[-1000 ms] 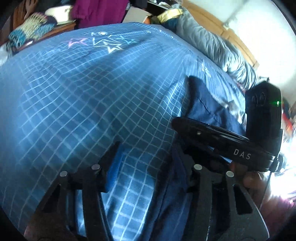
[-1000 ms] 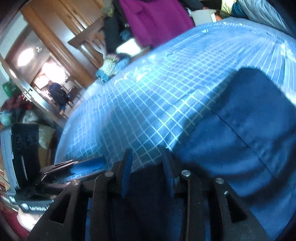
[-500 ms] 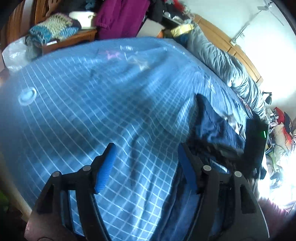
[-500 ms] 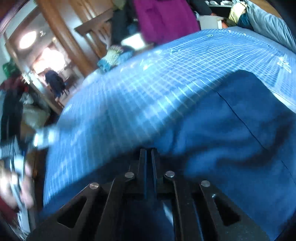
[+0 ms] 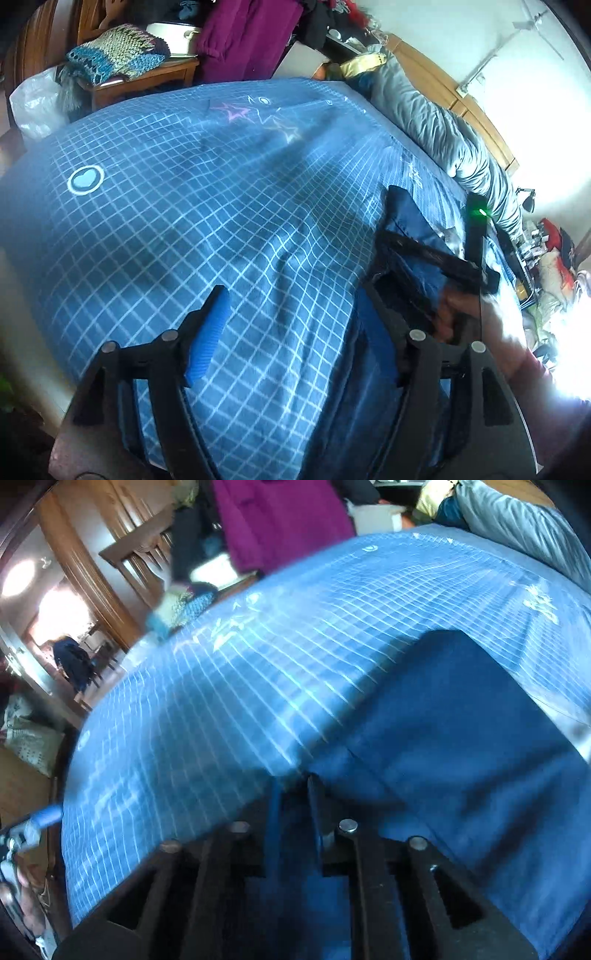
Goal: Fold small clothes
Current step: 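Fold the jacket edge over with the left gripper toward the right gripper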
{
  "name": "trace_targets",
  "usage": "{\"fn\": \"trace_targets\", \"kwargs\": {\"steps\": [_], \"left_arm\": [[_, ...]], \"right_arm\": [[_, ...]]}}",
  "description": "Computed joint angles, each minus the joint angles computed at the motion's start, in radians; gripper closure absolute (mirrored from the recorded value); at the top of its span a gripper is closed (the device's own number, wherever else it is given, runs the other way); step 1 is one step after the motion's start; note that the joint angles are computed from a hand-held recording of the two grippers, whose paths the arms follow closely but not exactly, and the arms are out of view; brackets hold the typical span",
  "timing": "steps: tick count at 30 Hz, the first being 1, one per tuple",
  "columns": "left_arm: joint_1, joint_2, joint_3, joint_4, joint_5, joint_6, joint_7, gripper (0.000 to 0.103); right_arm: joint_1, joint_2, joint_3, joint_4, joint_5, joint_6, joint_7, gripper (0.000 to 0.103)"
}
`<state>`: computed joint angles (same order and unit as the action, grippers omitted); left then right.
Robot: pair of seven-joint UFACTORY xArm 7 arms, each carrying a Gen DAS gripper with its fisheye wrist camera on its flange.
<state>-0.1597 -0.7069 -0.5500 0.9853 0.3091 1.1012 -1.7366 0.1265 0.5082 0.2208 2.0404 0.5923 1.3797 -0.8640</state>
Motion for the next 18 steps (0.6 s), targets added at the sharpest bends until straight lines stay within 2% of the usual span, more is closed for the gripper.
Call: {"fn": "trace_targets", "kwargs": {"steps": [2, 5, 8, 9, 10, 12, 14, 16, 18], "left_arm": [[-0.005, -0.016, -0.001, -0.009, -0.01, 0.016, -0.013, 0.029], [-0.016, -0.043, -0.002, -0.031, -0.026, 0.024, -0.028, 0.029], [-0.022, -0.081, -0.007, -0.061, -0.033, 0.012, -0.044, 0.029], [-0.021, -0.089, -0.01, -0.067, -0.038, 0.011, -0.051, 0.029], [-0.022, -0.101, -0.011, -0.078, -0.047, 0.004, -0.064, 0.029], [-0.022, -0.119, -0.012, -0.095, -0.064, -0.018, -0.086, 0.029], [-0.025, -0.118, -0.017, -0.088, -0.068, -0.035, -0.077, 0.029], [-0.042, -0.106, -0.013, -0.072, -0.066, -0.054, -0.025, 0.029], [-0.083, -0.109, 0.014, -0.095, -0.088, -0.13, 0.024, 0.028]], "right_arm": [[0.008, -0.005, 0.002, 0.022, 0.002, -0.006, 0.036, 0.081], [-0.07, -0.116, 0.022, -0.09, 0.144, -0.031, -0.065, 0.081], [-0.105, -0.232, -0.008, -0.234, 0.218, -0.051, -0.183, 0.081], [-0.102, -0.264, -0.024, -0.284, 0.218, -0.059, -0.208, 0.08], [-0.086, -0.275, -0.049, -0.309, 0.198, -0.043, -0.219, 0.07], [-0.041, -0.251, -0.077, -0.298, 0.09, -0.01, -0.164, 0.054], [-0.046, -0.291, -0.073, -0.355, 0.09, -0.052, -0.192, 0.055], [-0.06, -0.296, -0.087, -0.308, 0.088, 0.025, -0.148, 0.055], [-0.117, -0.322, -0.114, -0.281, 0.161, 0.11, -0.161, 0.055]]}}
